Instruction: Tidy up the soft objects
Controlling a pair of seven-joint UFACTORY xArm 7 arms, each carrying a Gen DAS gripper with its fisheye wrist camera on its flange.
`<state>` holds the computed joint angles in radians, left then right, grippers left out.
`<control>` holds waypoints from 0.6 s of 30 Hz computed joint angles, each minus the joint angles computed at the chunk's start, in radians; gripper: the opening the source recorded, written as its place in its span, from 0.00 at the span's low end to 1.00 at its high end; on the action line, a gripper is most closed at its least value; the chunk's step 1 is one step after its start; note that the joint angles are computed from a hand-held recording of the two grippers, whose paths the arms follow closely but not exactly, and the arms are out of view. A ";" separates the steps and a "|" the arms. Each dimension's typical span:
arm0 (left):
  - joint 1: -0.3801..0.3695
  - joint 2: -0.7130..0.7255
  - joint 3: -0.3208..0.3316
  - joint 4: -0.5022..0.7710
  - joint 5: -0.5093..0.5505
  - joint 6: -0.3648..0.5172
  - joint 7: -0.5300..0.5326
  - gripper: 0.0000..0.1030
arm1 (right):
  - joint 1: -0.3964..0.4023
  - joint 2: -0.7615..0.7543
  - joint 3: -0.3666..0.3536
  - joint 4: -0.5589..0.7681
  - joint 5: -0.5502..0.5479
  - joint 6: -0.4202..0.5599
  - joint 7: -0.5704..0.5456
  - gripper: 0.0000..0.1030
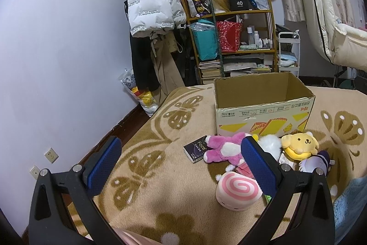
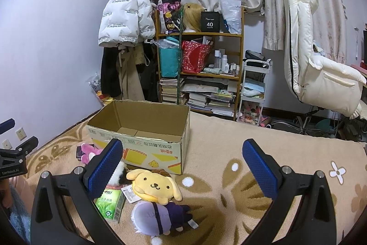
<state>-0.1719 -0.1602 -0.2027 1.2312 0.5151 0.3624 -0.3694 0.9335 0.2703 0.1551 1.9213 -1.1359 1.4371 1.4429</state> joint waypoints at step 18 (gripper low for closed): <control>-0.002 0.002 -0.001 0.002 0.009 0.002 -0.007 1.00 | 0.002 0.003 -0.002 0.005 0.001 0.003 -0.005 1.00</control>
